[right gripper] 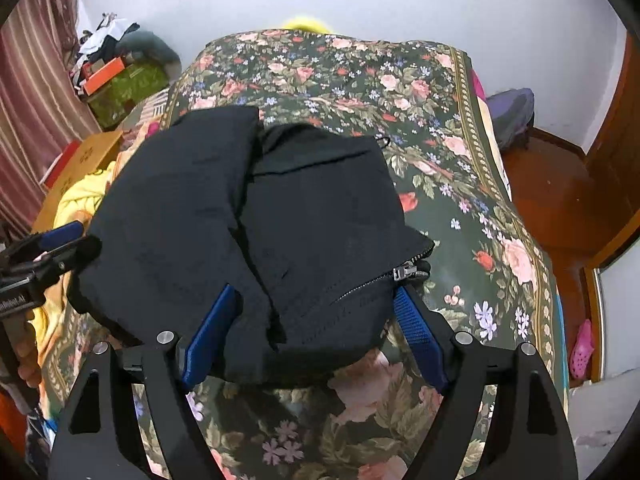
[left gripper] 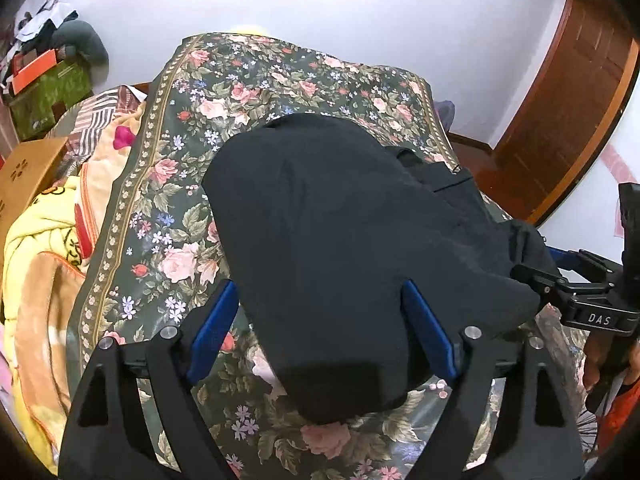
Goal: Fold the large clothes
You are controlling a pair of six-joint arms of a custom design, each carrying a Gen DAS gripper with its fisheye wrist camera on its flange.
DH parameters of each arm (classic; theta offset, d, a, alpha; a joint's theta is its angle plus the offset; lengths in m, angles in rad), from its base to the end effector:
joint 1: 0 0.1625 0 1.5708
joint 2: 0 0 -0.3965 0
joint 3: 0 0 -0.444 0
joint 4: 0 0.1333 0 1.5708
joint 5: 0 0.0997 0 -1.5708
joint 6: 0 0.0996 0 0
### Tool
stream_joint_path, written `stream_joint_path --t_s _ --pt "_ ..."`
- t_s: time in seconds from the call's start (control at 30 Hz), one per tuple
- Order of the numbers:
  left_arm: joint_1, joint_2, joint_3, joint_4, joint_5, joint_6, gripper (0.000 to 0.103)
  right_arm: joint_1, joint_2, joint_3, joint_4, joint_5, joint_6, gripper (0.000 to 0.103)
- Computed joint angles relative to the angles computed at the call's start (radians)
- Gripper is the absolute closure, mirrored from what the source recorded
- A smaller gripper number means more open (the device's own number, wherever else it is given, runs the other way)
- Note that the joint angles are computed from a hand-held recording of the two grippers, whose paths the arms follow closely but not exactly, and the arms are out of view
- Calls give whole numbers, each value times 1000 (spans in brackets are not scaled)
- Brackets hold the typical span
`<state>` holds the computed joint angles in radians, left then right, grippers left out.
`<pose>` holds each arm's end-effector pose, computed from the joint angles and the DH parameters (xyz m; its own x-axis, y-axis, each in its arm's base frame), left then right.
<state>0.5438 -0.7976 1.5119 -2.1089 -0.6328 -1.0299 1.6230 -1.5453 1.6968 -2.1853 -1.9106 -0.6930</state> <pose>-0.4887 -0.5451 0.0799 -0.8175 -0.1384 -0.5590 0.2752 0.7588 -0.5903 0.1302 -0.5742 0.4524 -0.7005 -0.4943 0.5148 -0.6424 0.7509 -0.1531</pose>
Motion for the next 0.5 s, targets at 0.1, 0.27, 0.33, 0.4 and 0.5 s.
stream_joint_path --t_s 0.1,0.27,0.33,0.4,0.5 --pt "-3 3 -20 49 8 -15 19 -1 8 -34 51 20 14 24" --pt "-4 -5 -39 135 45 -67 19 -1 25 -94 109 57 16 24" --pt "2 -12 -47 183 63 -116 19 -2 29 -104 86 59 7 24" --pt "18 -24 -42 176 45 -142 17 -8 37 -119 73 64 0 24" --pt "53 -56 5 42 -35 -122 13 -30 64 -162 99 79 35 24"
